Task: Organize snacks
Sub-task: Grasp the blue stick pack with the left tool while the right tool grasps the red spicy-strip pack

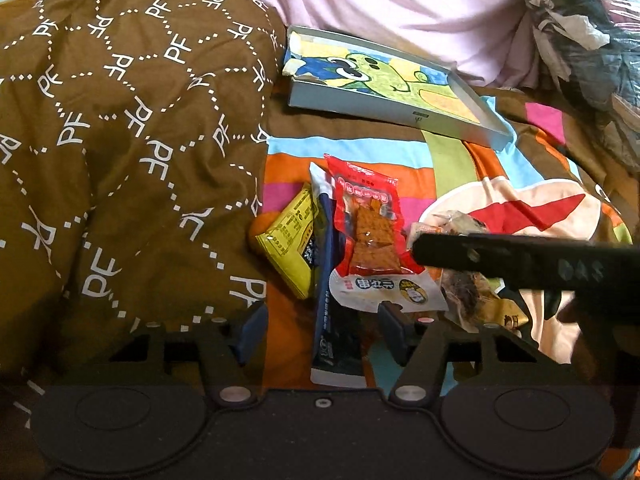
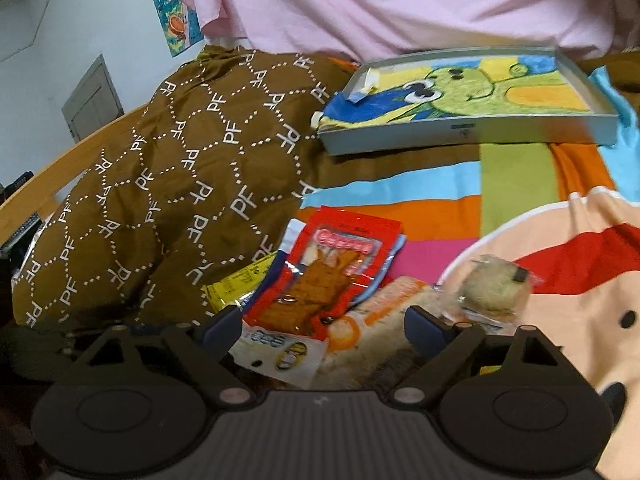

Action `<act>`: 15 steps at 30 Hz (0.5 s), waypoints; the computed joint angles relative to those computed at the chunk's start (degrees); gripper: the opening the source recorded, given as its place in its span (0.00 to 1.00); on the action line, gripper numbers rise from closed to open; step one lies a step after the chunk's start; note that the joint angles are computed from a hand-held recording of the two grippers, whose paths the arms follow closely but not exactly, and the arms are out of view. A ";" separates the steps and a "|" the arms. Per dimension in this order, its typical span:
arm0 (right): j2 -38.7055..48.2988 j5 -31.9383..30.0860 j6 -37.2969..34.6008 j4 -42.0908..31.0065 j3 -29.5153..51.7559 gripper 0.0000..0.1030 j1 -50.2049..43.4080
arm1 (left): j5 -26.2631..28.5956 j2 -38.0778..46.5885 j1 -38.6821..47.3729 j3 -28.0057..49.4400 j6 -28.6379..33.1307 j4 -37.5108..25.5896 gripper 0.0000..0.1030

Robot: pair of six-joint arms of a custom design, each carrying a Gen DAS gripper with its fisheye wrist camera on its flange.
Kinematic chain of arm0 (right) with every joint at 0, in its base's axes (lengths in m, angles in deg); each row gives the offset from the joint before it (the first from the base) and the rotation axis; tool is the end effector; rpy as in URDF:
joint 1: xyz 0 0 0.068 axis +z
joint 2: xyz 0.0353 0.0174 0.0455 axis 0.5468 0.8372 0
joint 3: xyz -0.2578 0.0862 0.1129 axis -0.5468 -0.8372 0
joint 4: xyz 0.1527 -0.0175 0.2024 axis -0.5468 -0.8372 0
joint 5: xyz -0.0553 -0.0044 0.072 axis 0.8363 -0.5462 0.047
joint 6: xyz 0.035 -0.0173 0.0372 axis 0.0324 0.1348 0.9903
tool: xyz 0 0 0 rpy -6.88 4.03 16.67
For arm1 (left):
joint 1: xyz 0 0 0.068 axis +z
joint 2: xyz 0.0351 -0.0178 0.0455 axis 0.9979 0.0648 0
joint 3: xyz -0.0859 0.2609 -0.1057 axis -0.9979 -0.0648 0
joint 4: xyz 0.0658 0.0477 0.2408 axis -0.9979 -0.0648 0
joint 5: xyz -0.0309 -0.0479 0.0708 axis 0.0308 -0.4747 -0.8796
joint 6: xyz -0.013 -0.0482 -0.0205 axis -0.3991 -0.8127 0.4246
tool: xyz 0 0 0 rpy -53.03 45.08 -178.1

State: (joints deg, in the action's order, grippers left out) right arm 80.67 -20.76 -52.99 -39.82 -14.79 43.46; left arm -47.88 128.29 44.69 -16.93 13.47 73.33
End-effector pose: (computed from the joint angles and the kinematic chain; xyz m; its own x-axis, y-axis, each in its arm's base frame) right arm 0.3460 0.0801 0.1639 -0.6410 -0.1596 -0.7508 -0.5320 0.7975 0.2847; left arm 0.2721 -0.2246 0.1408 -0.6669 -0.1894 -0.7206 0.0085 0.9651 -0.2616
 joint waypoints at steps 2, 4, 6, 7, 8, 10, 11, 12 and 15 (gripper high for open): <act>1.94 0.17 -0.66 -2.81 3.41 0.87 0.67 | 0.33 0.06 0.06 0.08 0.00 -0.34 0.63; 4.22 0.53 -1.16 -6.54 7.48 0.87 1.52 | 0.61 0.21 0.21 0.06 -0.04 -0.28 0.63; 6.33 1.07 -0.70 -9.76 11.13 0.86 2.39 | 0.94 0.45 0.39 0.02 0.15 0.02 0.63; 7.26 1.33 -0.43 -11.08 12.63 0.86 2.84 | 1.05 0.69 0.45 -0.01 0.31 0.25 0.63; 8.17 1.94 -0.13 -12.59 14.22 0.86 3.42 | 1.32 0.98 0.54 0.13 0.55 0.35 0.63; 9.84 2.64 0.44 -14.65 16.72 0.84 4.54 | 1.80 1.63 0.69 0.58 1.30 0.51 0.61; 10.61 3.29 0.53 -15.72 17.86 0.82 5.23 | 1.83 1.97 0.73 0.81 1.69 0.58 0.57; 11.10 4.51 0.56 -16.34 18.49 0.80 5.98 | 1.96 2.24 0.82 0.94 2.09 0.75 0.55; 11.04 5.31 0.90 -15.77 18.01 0.72 6.80 | 2.95 2.68 1.40 1.14 2.04 0.92 0.42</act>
State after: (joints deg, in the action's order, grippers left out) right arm 91.70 -15.45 -52.09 -55.58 3.22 50.26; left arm -44.94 130.96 46.08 -15.79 15.51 74.25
